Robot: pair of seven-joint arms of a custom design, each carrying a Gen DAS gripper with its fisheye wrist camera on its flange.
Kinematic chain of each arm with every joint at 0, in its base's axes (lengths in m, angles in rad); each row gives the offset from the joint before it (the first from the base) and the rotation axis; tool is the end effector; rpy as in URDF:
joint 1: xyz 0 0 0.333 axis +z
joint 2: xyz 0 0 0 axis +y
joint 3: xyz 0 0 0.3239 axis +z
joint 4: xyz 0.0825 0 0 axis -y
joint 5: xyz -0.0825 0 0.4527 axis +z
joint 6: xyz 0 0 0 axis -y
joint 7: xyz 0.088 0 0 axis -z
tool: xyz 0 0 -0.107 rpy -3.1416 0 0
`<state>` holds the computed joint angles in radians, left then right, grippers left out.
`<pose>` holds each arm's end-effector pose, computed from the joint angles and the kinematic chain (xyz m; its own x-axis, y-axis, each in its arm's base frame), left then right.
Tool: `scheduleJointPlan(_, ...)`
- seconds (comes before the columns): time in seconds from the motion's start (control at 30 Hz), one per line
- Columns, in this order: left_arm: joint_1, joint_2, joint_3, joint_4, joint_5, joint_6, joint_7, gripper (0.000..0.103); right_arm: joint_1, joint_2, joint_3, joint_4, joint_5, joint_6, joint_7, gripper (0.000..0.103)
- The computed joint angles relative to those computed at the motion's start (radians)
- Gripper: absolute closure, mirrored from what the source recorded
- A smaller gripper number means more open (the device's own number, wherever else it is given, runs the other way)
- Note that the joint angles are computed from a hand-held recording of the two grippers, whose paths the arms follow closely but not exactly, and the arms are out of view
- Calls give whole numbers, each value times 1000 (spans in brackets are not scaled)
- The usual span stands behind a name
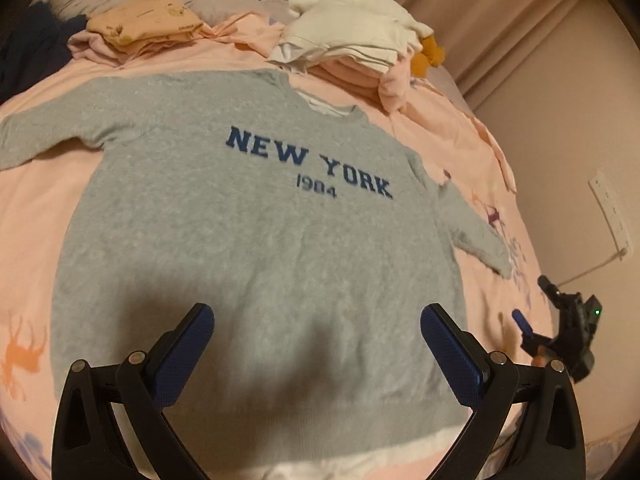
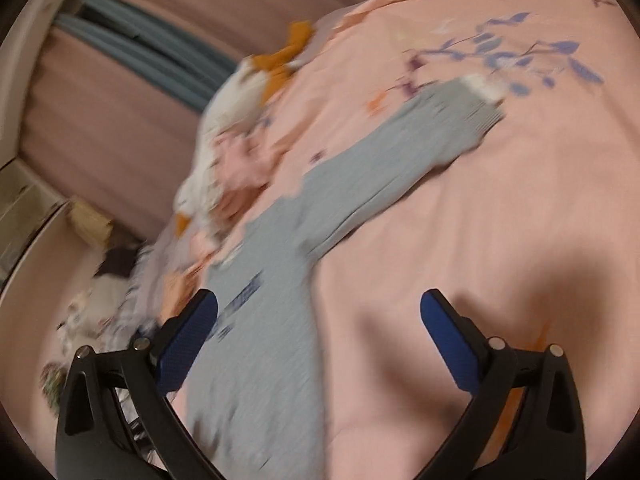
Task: Fold small clothes
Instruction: 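Grasp the sweatshirt sleeve cuff with the right tool and lift it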
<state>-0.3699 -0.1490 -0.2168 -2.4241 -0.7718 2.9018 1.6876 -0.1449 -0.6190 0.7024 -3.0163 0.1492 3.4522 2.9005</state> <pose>0.4852 -0.2727 0.3867 -0.1304 -0.8798 0.4572 -0.8858 -0.1037 -0.4524 0.3517 0.1603 0.3496 -0.3636 -0.6141 -0.7005 -0.4108 0.7806 -0.4711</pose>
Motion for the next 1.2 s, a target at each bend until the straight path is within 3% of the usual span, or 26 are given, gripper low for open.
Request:
scheduleJointPlan(0.1,17,39,-6,38,47,10,-33,1,-81,92,-31,27,-11,60,-57,8)
scheduleJointPlan(0.17,34,68,-12,67,97,9,-70,1,-100,166,-74,54,-1,88,-85,17)
scheduleJointPlan(0.23,46,96,-17,96,136,10,-98,1,-102,260,-155,81,-22,140,-111,24)
scheduleJointPlan(0.3,55,123,-21,123,161,3,-117,1,-92,307,-205,103,-10,136,-123,26)
scheduleJointPlan(0.37,63,146,-24,144,183,-6,-132,1,-105,337,-212,111,51,141,-154,30)
scheduleJointPlan(0.5,78,183,-29,177,233,-26,-166,1,-82,409,-290,130,74,232,-164,35)
scheduleJointPlan(0.6,88,196,-32,187,240,-40,-171,1,-76,407,-313,147,141,178,-227,48)
scheduleJointPlan(0.67,93,198,-32,186,254,-48,-180,1,-71,401,-314,155,201,141,-272,68)
scheduleJointPlan(0.73,98,197,-30,185,266,-51,-186,1,-123,370,-229,177,357,46,-406,82)
scheduleJointPlan(0.8,104,189,-26,176,278,-48,-196,1,-187,327,-143,197,455,-37,-519,84)
scheduleJointPlan(0.87,108,175,-19,159,321,-38,-234,1,-300,254,-10,212,473,-100,-561,85)
scheduleJointPlan(0.9,111,170,-14,150,366,-33,-272,1,-353,205,51,224,456,-141,-572,85)
scheduleJointPlan(0.97,119,158,-8,132,416,-32,-319,1,-393,132,102,250,404,-204,-577,85)
scheduleJointPlan(1.1,132,119,0,86,334,-26,-266,1,-511,-9,235,373,247,-382,-571,86)
scheduleJointPlan(1.2,138,80,13,45,273,-20,-227,1,-598,-24,329,505,117,-467,-569,86)
